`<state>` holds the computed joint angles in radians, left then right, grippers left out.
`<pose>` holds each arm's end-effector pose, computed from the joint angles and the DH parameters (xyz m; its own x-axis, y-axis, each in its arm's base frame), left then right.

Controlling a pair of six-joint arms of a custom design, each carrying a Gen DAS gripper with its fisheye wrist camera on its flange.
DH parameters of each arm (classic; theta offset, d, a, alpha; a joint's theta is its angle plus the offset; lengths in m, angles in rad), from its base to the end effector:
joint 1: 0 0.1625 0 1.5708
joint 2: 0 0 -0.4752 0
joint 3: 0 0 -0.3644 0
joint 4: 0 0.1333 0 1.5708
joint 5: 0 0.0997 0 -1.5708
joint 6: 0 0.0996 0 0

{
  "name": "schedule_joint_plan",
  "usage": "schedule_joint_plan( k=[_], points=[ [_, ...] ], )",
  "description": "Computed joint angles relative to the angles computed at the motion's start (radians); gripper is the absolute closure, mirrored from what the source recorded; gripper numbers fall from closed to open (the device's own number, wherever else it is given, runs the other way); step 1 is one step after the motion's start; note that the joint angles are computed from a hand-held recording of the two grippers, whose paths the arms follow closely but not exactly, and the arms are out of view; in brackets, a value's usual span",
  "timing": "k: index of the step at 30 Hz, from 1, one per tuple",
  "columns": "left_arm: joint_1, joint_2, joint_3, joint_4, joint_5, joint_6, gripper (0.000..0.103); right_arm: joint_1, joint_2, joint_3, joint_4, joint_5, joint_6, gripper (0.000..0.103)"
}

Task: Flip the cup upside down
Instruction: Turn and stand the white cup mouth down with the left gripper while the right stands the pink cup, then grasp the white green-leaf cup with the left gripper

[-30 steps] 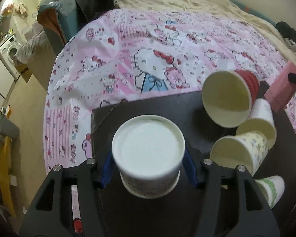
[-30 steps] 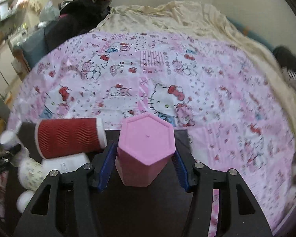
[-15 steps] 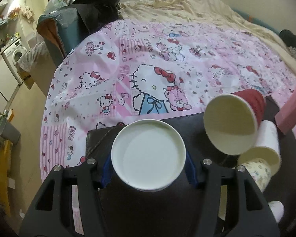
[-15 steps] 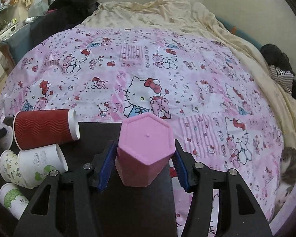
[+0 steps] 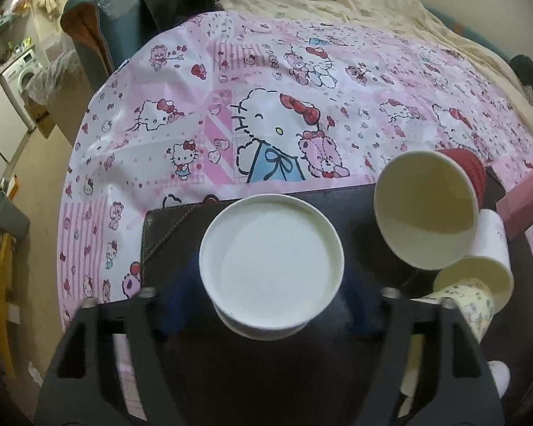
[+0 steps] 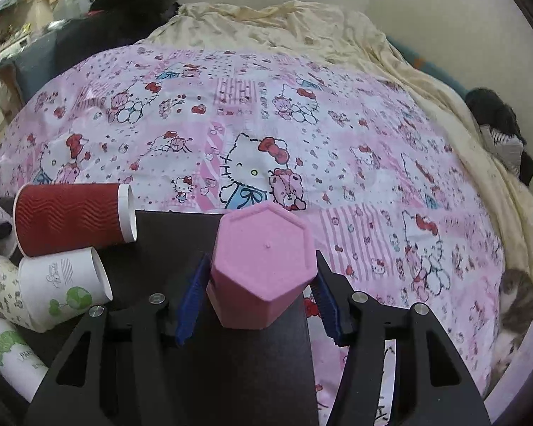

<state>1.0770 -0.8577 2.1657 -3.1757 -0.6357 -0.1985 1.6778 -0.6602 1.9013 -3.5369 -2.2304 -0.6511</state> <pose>-0.0577 -0.5574 0.1426 -0.7113 -0.0934 -0.6966 0.3192 0.8401 -0.4385 0.1381 -0.6089 0.1164 -0.6110 -0.1968 0.7667 -0.5661 0.7857 -0.2495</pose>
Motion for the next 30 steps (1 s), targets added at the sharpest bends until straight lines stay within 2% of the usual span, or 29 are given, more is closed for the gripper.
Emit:
schedule_joint_plan(
  k=[2, 4, 5, 10, 12, 13, 14, 15, 20, 23, 30],
  points=[
    [-0.011, -0.002, 0.007, -0.023, -0.005, 0.007, 0.016, -0.009, -0.02, 0.007, 0.026, 0.043, 0.037, 0.035],
    [-0.024, -0.004, 0.011, -0.022, -0.003, 0.014, 0.014, -0.01, -0.026, 0.011, 0.024, 0.06, 0.045, 0.016],
    [-0.031, -0.006, 0.012, -0.011, 0.004, 0.01, 0.014, -0.007, -0.024, 0.013, 0.006, 0.055, 0.04, 0.015],
    [-0.067, -0.034, 0.042, -0.002, 0.04, -0.027, 0.014, -0.006, -0.043, 0.033, -0.004, 0.077, 0.057, 0.014],
    [-0.077, -0.061, 0.041, 0.087, 0.056, -0.099, 0.014, -0.007, -0.066, 0.048, 0.014, 0.103, 0.095, 0.014],
    [-0.078, -0.082, 0.042, 0.128, 0.039, -0.136, 0.014, -0.01, -0.078, 0.057, 0.026, 0.122, 0.12, 0.014],
    [-0.084, -0.102, 0.056, 0.128, 0.021, -0.153, 0.014, -0.012, -0.09, 0.066, 0.037, 0.14, 0.144, 0.014],
    [-0.094, -0.11, 0.065, 0.134, 0.042, -0.176, 0.014, -0.011, -0.099, 0.073, 0.044, 0.153, 0.16, 0.014],
    [-0.144, -0.159, 0.116, 0.137, 0.089, -0.27, 0.014, 0.007, -0.109, 0.119, -0.024, 0.162, 0.148, 0.013],
    [-0.173, -0.193, 0.149, 0.173, 0.102, -0.328, 0.014, 0.011, -0.125, 0.155, -0.041, 0.168, 0.169, 0.013],
    [-0.248, -0.244, 0.218, 0.209, 0.103, -0.406, 0.014, -0.006, -0.191, 0.26, -0.035, 0.229, 0.286, 0.013]
  ],
)
